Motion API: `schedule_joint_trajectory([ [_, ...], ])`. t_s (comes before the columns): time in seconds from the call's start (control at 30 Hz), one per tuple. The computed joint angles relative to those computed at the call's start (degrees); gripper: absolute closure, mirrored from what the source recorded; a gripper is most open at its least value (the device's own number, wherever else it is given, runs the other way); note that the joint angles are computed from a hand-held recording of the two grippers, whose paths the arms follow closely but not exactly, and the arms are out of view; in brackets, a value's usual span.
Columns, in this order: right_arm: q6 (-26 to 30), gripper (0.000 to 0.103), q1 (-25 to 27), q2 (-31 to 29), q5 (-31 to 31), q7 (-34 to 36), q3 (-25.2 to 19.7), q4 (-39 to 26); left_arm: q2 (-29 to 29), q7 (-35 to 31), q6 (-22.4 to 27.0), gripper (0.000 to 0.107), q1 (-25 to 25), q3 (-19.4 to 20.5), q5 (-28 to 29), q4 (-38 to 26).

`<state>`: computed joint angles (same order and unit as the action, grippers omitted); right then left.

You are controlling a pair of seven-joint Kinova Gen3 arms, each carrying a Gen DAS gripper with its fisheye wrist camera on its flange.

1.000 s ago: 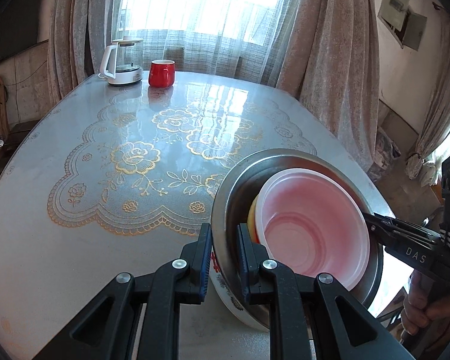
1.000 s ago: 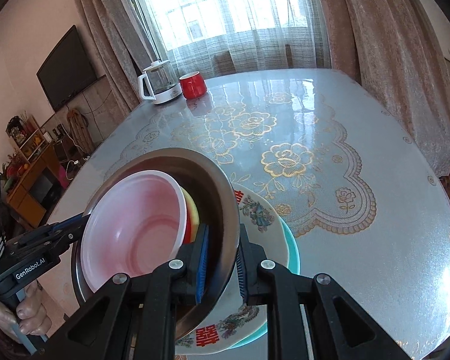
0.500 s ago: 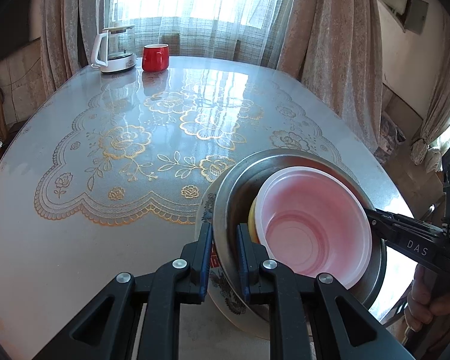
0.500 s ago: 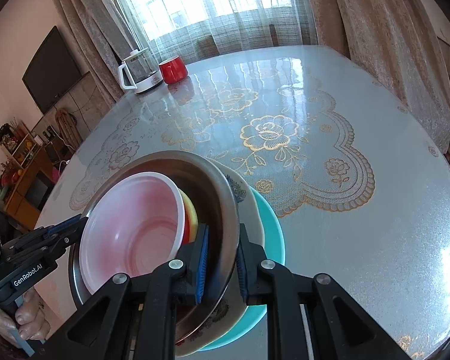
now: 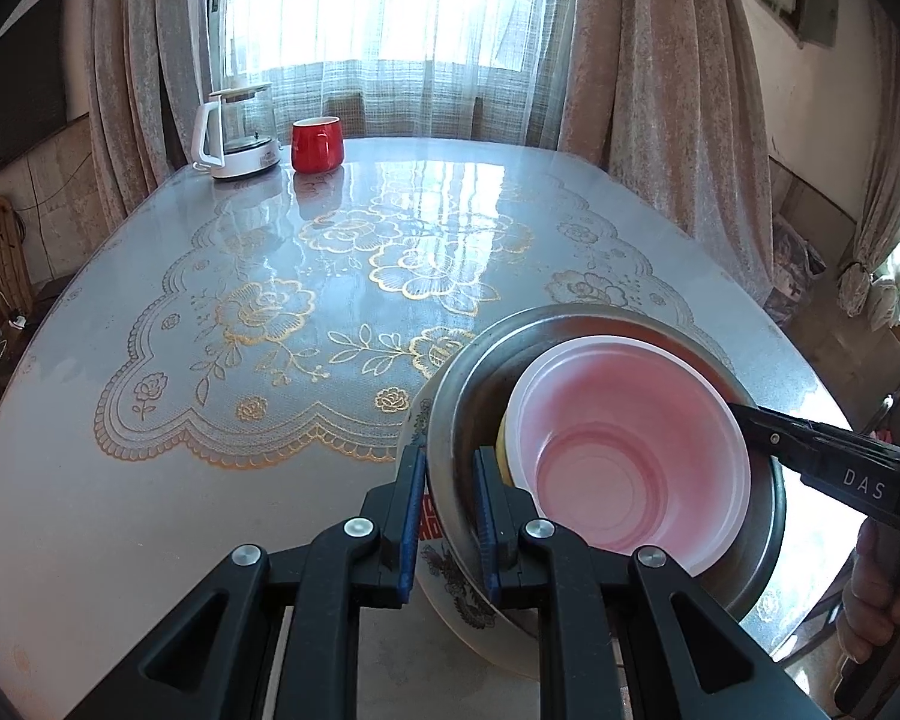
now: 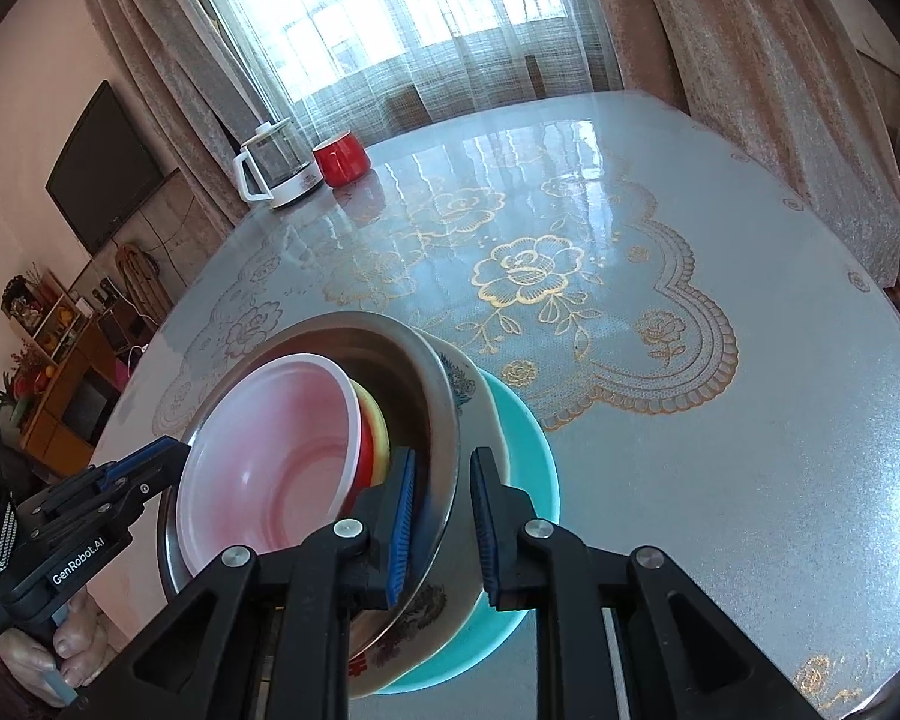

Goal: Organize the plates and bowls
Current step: 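Lower the steel bowl onto the plate stack and open the left gripper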

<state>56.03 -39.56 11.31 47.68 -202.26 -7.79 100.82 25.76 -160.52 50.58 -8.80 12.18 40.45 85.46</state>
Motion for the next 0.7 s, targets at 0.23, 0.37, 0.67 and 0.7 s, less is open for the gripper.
schedule_joint_trajectory([
  [0.23, 1.3, 0.088, -0.8, 0.7, 0.9, -0.2, 0.1, -0.5, -0.6, -1.7, -1.4, 0.091, -0.2, 0.2, 0.5, 1.3],
  [0.37, 2.0, 0.089, -1.2, 1.0, 1.5, -0.5, 0.1, -0.7, -0.9, -2.4, -2.1, 0.091, -0.2, 0.2, 0.9, 1.9],
  [0.67, 3.4, 0.089, -1.4, 2.1, 2.0, 0.2, 0.6, -1.6, -0.8, -2.2, -2.2, 0.091, 0.0, 0.0, 1.1, 2.1],
  [0.7, 3.0, 0.089, -1.3, 2.1, 2.1, 0.1, 0.7, -1.4, -0.8, -1.9, -2.3, 0.091, 0.2, -0.1, 0.9, 2.1],
])
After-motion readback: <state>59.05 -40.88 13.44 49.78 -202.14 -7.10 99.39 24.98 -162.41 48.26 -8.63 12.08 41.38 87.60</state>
